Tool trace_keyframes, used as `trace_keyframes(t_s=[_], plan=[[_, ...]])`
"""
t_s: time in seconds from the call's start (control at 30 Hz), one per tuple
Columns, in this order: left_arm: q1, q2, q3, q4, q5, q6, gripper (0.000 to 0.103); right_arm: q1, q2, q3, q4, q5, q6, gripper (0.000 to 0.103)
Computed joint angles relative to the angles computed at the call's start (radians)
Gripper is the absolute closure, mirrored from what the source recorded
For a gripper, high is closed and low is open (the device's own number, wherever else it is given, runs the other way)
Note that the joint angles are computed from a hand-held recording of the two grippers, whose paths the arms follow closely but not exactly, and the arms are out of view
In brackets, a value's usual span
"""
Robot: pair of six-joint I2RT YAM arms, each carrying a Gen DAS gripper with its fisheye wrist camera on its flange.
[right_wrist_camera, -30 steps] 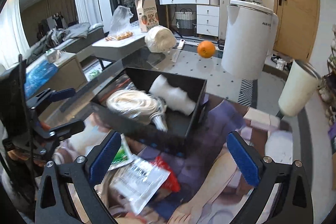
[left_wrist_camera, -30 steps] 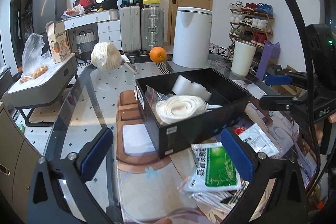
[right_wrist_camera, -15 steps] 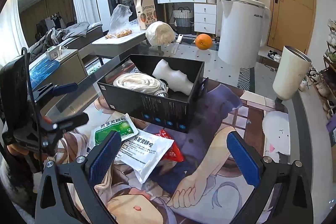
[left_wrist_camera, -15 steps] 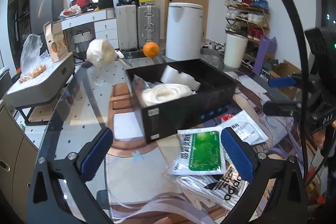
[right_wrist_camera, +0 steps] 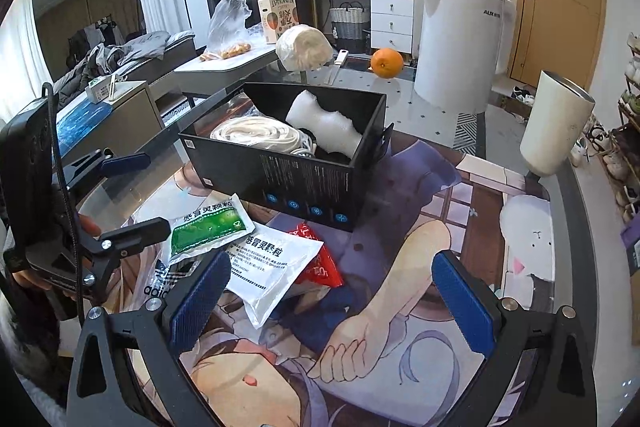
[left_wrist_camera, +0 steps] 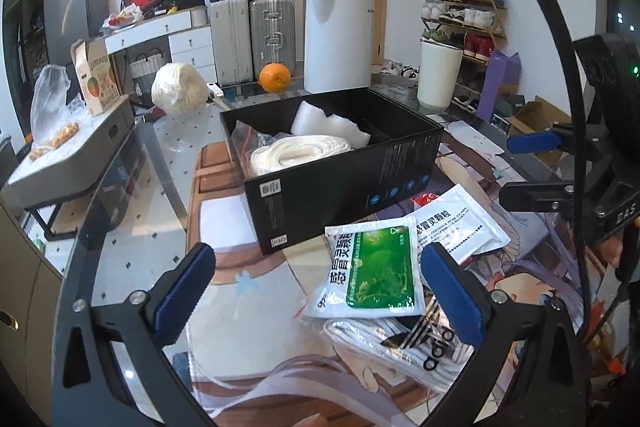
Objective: Organize soft objects
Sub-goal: 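Move both grippers away from the box toward the packets on the mat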
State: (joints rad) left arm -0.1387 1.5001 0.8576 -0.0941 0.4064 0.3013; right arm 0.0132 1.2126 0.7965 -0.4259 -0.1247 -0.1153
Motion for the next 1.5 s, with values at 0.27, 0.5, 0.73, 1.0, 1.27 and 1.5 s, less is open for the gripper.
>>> trace_keyframes(t_s=[0.27,0.5,0.73,1.0,1.27,1.5], plan=[[-0.022,-0.023,-0.022,-0.033,0.011,0.017,0.000,0.012,0.015,0.001,-0.009,0.009,-0.025,0.001],[-0.054,-0.029,-0.018,-0.075,-0.025,-0.019,0.000,0.013,0.011,-0.004,-0.013,0.008,-0.032,0.001],[-0.095,-0.063,-0.075,-0.068,-0.067,-0.086,0.000,0.017,0.008,-0.006,-0.014,0.016,-0.031,0.001],[-0.133,-0.051,-0.098,-0.056,-0.078,-0.148,0.000,0.022,-0.002,-0.031,-0.016,0.036,-0.041,0.001],[-0.162,-0.021,-0.087,-0.054,-0.130,-0.167,0.000,0.016,-0.006,-0.033,-0.014,0.042,-0.045,0.001],[-0.081,-0.042,-0.091,-0.101,-0.114,-0.084,0.000,0.023,0.002,-0.031,-0.012,0.037,-0.047,0.001]])
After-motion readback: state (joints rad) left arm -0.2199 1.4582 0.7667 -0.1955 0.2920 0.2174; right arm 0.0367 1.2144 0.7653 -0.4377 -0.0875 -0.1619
